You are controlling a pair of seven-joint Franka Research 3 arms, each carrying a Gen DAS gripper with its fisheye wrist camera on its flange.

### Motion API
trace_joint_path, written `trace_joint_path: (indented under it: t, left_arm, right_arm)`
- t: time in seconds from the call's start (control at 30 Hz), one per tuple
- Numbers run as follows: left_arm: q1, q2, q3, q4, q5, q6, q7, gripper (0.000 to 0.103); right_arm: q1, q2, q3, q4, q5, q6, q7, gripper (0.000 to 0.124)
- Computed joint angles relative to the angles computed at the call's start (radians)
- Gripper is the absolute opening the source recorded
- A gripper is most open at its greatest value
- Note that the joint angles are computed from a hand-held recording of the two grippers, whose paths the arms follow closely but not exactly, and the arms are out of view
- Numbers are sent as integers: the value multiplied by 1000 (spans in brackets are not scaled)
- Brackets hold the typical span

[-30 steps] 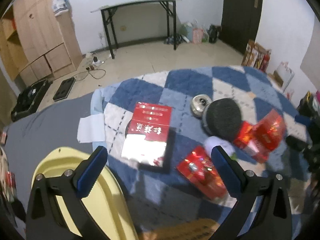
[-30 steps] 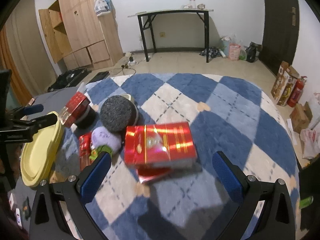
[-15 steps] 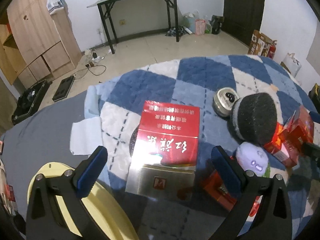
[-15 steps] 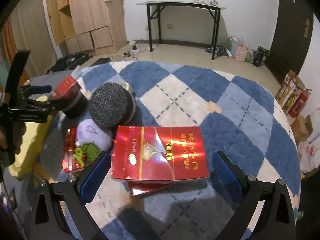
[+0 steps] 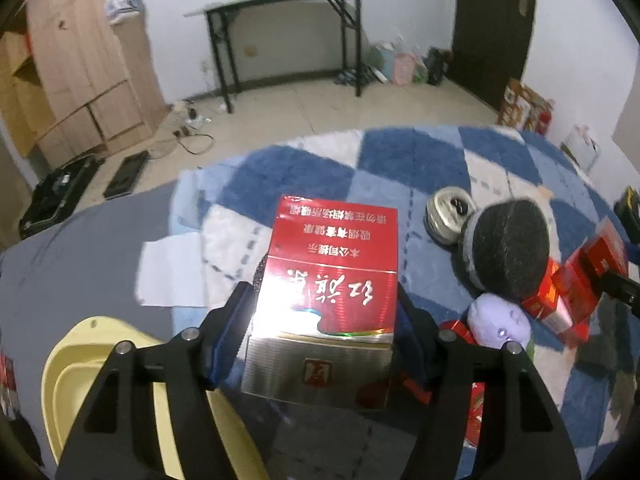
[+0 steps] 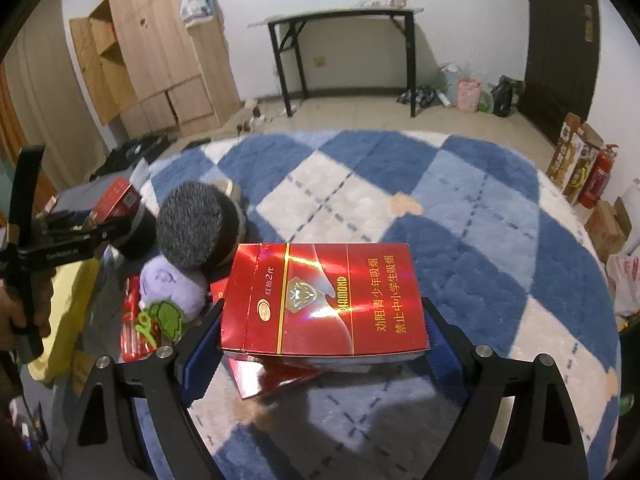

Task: Organize rigid objects

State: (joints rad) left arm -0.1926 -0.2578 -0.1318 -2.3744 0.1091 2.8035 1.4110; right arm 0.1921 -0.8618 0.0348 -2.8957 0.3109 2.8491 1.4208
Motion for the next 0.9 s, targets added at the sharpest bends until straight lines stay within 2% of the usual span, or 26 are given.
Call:
trace_joint_path:
  t: [0.2, 0.27, 0.33, 0.47, 0.53, 0.6, 0.73, 0.8, 0.9]
  left_arm:
    - [-72, -98, 70, -22, -171, -42, 77, 68]
    - [-60, -120, 58, -33, -167, -54, 62, 68]
    - [-98, -141, 86, -42, -225, -90, 99, 68]
    - [-42, -165, -7, -86, -114, -136, 13, 68]
    - [-1, -160, -73, -110, -11, -155, -75, 68]
    - [27, -153, -107, -117, 77, -160, -154, 69]
    - [-3, -148, -61, -131, 76, -150, -208, 75]
    - [-39, -152, -21, -137, 26, -144, -182, 77]
    - [-69, -169, 11, -156, -22, -114, -142, 77]
  right_arm:
    - [-6, -129, -11, -31, 4, -59, 3, 89]
    - [-5, -166, -12, -38, 8, -92, 8, 89]
    - [-2, -194, -14, -46, 12, -119, 11, 89]
    - [-13, -281, 11, -63, -2, -192, 20, 89]
    - [-21, -310, 13, -70, -10, -224, 28, 89]
    - [-23, -332, 15, -77, -11, -232, 35, 89]
    - [-31, -341, 31, -86, -31, -221, 32, 89]
    - [-30, -333, 31, -85, -36, -222, 34, 89]
    - [-23, -317, 35, -85, -39, -202, 36, 89]
